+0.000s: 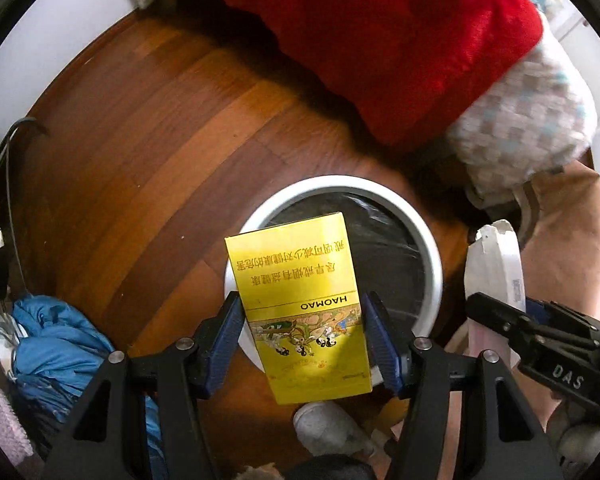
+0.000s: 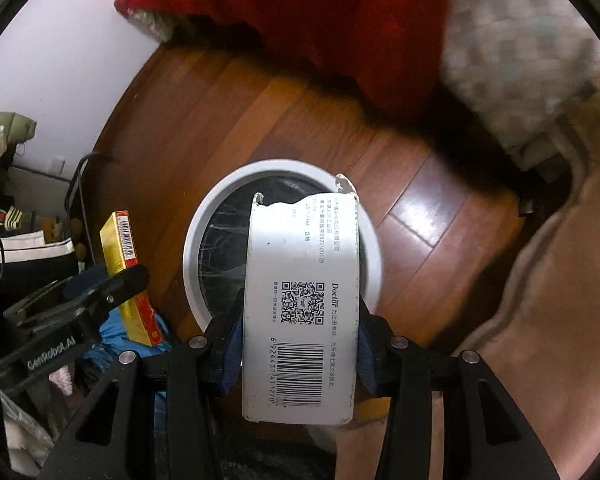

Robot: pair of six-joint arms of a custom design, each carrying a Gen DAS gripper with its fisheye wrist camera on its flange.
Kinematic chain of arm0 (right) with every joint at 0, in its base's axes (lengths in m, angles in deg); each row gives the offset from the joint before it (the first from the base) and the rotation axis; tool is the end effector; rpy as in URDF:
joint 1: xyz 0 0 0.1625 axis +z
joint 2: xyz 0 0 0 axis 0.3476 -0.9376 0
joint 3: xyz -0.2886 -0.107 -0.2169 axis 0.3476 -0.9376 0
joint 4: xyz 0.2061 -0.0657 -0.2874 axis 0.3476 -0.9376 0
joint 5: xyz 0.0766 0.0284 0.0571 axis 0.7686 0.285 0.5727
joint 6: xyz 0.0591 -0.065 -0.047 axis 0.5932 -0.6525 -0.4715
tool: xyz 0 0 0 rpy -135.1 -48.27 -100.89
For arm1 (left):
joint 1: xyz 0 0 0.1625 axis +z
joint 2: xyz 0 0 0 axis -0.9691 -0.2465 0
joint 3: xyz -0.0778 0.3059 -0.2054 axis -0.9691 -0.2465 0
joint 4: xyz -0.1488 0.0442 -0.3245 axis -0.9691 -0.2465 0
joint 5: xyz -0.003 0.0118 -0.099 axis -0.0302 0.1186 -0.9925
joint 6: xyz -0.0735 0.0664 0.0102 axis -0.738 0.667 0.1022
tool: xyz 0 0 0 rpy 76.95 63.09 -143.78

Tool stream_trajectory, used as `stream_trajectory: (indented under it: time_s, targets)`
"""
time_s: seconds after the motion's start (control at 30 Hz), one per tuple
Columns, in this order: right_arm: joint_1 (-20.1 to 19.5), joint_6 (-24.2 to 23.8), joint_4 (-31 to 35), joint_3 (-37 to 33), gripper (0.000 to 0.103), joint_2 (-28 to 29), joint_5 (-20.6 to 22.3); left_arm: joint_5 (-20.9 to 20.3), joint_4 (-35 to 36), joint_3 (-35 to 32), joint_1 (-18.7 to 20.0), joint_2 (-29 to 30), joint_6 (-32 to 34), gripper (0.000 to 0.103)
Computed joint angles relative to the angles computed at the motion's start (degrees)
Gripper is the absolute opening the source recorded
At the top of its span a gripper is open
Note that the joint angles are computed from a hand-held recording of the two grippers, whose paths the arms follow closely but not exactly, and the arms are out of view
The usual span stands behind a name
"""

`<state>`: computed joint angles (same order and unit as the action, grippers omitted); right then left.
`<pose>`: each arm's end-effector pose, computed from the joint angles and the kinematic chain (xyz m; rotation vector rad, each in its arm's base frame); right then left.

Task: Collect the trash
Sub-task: 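Carry both boxes over the trash bin and open both tools, then lift both tools from the bin back toward the table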

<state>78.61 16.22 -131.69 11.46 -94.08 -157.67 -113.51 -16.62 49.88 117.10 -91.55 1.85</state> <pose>0.1652 -0.5371 0.1939 0.0274 -2.5761 0.0964 -0.2720 -0.4896 0.1765 -0.0407 2.4538 -0.2625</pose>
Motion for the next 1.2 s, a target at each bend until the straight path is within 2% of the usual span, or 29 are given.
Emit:
stream_trajectory:
  time_s: [0.03,0.07,0.1,0.13,0.17,0.43,0.6,0.9,1.2]
  targets:
    - [-0.44,-0.20,-0.18,-0.27,0.051,0.52,0.31,0.54,0.64,0.05,-0.16,-0.16,-0.76,0.071]
    - [-0.80,-0.53,-0.30,-0.81,0.066,1.09,0.26,1.33,1.45,-0.10,-0.34,-0.11,-1.43,0.091]
    - [-0.75,-0.94,-1.25,-1.10,0.092,1.83,-0.68,1.81,1.99,-0.25,-0.49,-0.11,-1.85,0.101]
    - [-0.91,-1.58,-2.21,-0.72,0.100,1.80,-1.24,2.27,2.12,0.12,-0.75,-0.72,-2.16,0.103]
    - [-0.61,-2.42,-3.70,-0.31,0.103,1.86,-2.07,2.85,2.58,0.28,-1.16,-1.00,-2.67,0.103]
    - [3.04,-3.86,-7.33,3.57,0.103,-0.52,-9.87,6.20,7.42,2.64,-4.92,-4.13,-7.54,0.103]
    - [5.56,-2.63,-6.96,7.37,0.103,-3.82,-13.36,6.13,9.59,3.43,-7.21,-4.23,-9.66,0.103]
    - [8.34,-0.01,-4.68,12.58,0.103,-9.89,-12.91,4.95,13.39,4.68,-11.99,-6.02,-13.55,0.103]
    - [13.22,2.75,-0.49,13.55,0.103,-16.67,-12.18,6.20,19.67,1.42,-18.78,-7.56,-18.03,0.103]
